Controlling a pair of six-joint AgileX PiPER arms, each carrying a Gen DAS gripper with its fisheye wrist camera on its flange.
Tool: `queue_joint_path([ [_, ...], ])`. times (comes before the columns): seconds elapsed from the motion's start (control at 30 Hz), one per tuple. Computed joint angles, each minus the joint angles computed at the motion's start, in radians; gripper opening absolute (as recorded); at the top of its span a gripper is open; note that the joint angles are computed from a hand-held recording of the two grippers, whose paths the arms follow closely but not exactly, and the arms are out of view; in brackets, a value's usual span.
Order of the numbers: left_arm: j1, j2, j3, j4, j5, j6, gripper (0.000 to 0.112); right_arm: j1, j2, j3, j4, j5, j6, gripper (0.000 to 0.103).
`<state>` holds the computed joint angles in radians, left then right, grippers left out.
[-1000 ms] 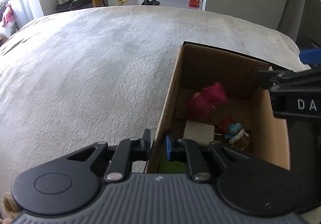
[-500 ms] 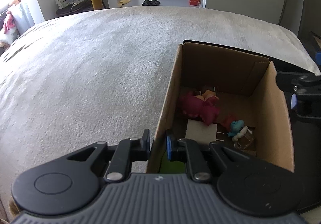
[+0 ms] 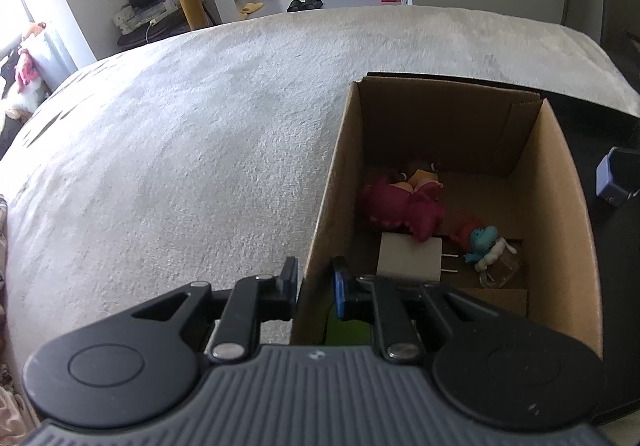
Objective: Organize rigid objects
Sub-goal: 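Move the right gripper back toward the lavender cube charger on the tray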
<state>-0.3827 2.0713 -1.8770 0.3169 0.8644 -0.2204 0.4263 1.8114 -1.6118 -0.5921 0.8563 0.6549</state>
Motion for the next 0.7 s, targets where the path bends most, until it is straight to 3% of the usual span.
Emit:
queue_joint_path([
  [0.7, -0.116, 0.058, -0.045, 0.281, 0.094, -0.092, 0.022, -0.167, -0.156, 0.386, -0.008, -0.276, 0.151, 0.088],
])
